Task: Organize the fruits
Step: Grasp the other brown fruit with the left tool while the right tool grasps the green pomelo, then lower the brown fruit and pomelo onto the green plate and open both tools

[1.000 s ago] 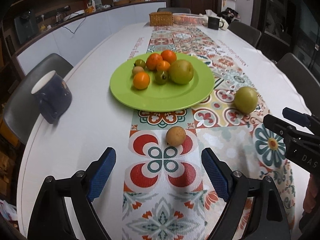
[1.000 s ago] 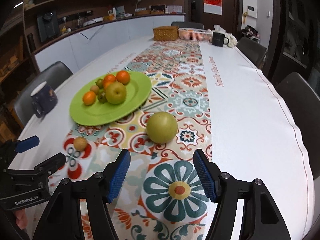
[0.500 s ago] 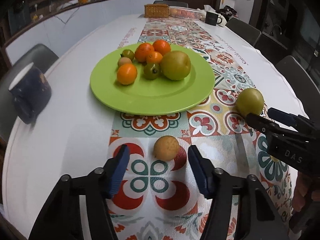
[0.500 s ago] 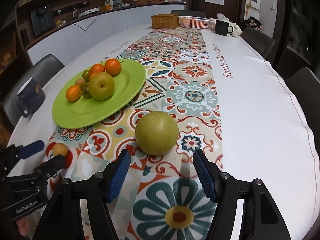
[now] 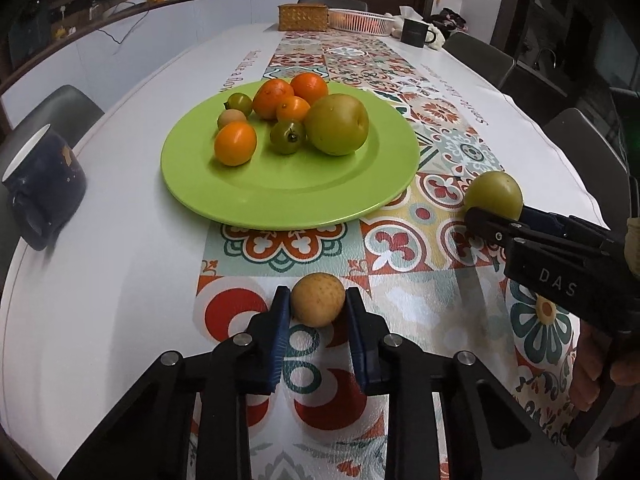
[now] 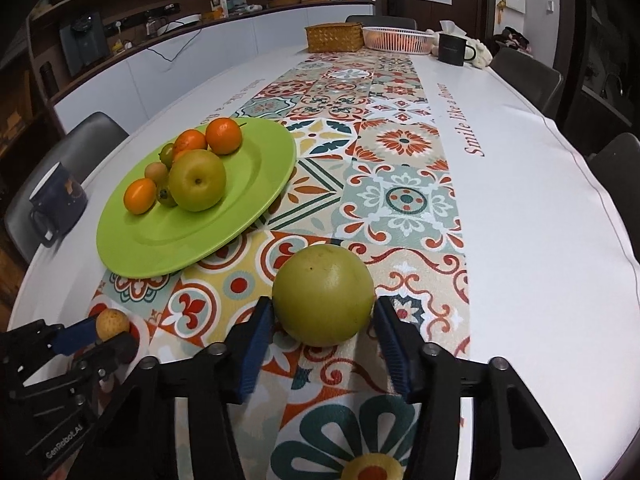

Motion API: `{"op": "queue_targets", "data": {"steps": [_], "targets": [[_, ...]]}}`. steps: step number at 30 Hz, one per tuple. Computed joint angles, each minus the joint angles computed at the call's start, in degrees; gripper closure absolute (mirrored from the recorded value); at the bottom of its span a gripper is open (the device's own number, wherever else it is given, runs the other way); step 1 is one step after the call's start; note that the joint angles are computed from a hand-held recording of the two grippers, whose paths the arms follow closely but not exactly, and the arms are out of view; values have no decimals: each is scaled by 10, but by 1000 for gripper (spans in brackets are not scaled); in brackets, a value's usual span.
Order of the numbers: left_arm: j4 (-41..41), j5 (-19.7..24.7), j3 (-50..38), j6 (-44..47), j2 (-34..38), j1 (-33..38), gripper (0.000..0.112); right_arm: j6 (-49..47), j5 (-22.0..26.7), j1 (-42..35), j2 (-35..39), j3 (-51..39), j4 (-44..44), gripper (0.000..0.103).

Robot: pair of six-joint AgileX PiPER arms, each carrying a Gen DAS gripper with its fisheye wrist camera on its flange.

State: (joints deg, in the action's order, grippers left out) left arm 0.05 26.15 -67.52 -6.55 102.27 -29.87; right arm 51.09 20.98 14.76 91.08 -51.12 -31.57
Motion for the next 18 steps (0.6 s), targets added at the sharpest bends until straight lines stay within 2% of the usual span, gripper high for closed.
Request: {"op": "queue_targets", "data": {"steps": [7,18], "targets": [[-32,-6,5,33,-3,8,85,48,0,8,-7,9,-37,53],[-24,-14,26,28,-36,5,85,118,15,42,-61,40,-97,54]]}}
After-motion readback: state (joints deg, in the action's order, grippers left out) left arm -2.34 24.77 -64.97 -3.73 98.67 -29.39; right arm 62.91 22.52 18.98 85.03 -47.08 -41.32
